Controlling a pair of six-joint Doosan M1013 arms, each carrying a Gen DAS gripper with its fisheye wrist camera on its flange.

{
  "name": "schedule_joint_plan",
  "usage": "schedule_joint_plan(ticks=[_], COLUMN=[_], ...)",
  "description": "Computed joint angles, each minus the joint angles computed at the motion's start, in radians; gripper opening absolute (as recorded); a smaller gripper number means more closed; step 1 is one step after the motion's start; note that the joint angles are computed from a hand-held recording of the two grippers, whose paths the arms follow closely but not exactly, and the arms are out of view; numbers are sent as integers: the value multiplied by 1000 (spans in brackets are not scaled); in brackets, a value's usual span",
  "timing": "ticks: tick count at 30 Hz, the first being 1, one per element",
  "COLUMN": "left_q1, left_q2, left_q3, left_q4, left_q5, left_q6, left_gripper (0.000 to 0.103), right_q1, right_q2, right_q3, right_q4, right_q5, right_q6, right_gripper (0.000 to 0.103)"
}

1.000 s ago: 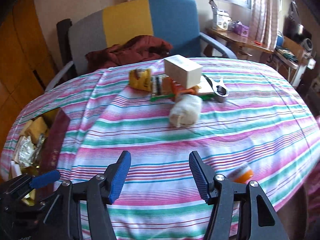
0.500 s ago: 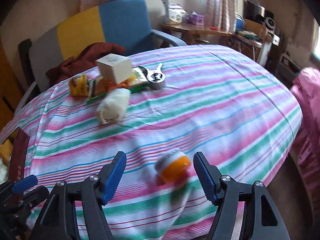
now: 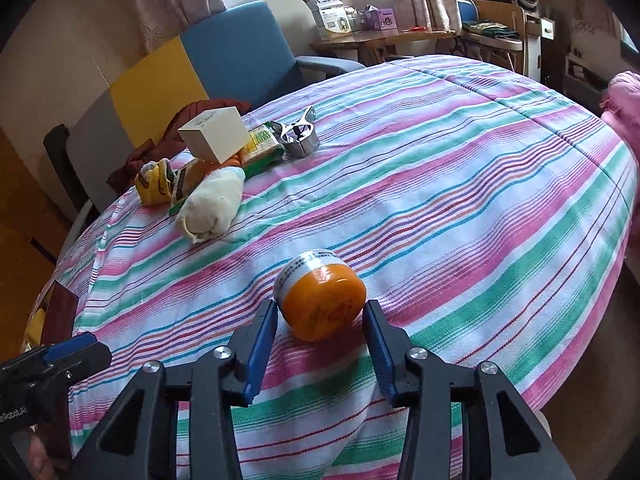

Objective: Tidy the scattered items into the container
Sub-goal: 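Grasp the beige knit sock with the left tool while the right tool grasps the orange jar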

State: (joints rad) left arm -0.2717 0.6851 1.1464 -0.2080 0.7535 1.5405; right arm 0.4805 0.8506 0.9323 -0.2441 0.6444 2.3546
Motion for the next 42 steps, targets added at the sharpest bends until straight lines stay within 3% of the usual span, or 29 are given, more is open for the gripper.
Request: schedule_joint_plan(ticks=[7,12,21,28,42], left_q1=[-20,-39,-55,-56,-50], left_q2=[100,187,291,320,256], left_q3=[-182,-334,-508,-536,-397], left_q4=[47,109,187,227,202], left_q5=[55,139,224,220,82], left_q6=[6,5,-32,-46,-18], left_gripper=[61,62,61,57,56], right_q1=[4,3,1,2,8], right_q2=[-8,-13,-13,-16,-11], right_q3=[51,75,89,99,92], right_q4=[-112,-156,-189,-202,-260], right_q5=[-120,-174,-217,-231,-215], right_q6=[97,147,182,197,232], right_gripper=[45,45,45,45,45])
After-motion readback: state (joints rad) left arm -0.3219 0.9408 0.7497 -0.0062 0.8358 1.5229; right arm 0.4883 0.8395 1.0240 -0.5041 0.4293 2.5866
